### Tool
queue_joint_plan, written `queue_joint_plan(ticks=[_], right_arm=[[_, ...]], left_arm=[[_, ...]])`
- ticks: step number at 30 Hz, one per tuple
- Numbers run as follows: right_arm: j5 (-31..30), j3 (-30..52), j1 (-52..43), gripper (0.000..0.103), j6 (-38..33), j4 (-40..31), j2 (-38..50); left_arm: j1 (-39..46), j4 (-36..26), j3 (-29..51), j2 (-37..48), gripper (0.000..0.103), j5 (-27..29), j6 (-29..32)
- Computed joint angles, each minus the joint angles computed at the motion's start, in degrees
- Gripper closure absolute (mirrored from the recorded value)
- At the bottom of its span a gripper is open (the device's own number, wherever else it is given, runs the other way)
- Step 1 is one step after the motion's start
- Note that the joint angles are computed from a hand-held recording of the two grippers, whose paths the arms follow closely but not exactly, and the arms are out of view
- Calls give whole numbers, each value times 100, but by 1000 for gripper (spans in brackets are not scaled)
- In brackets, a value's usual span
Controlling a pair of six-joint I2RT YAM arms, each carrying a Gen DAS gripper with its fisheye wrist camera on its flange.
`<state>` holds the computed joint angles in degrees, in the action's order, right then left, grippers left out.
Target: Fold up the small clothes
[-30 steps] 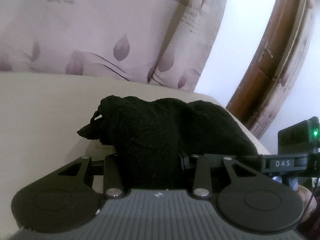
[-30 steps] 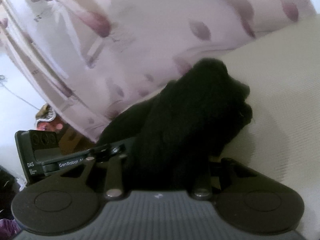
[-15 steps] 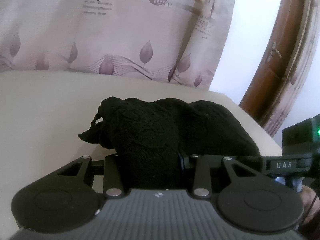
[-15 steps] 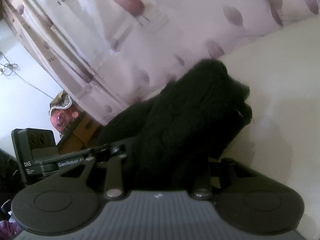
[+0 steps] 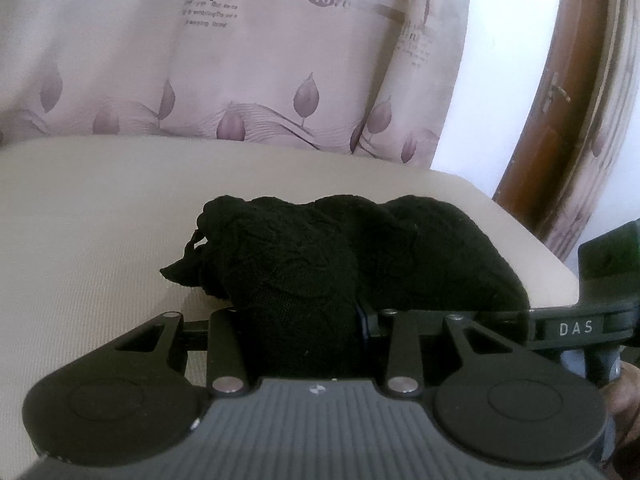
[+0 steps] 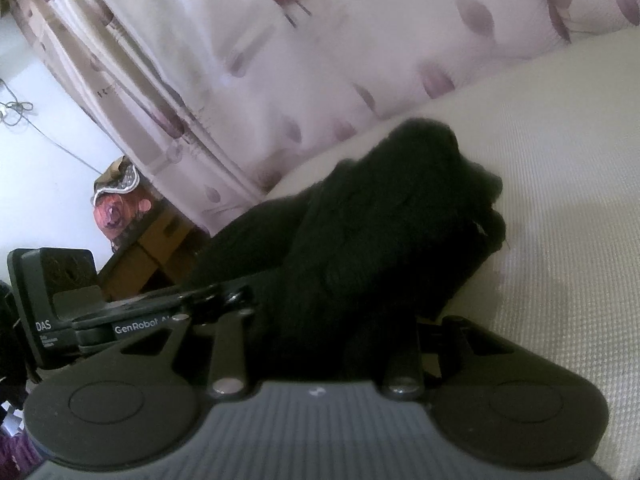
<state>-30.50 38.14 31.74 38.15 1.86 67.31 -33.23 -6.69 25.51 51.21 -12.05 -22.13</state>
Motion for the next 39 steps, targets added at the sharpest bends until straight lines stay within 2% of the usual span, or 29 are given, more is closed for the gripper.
queue_joint_plan(ticks=[16,39], right_arm=[[84,-202,158,69,100,49,-74],[62,-328,163,68,228,158,-10]], left_arm=[[-20,-2,-288,-176,64,-36,-86],[106,-192,-181,-102,62,119,-76]])
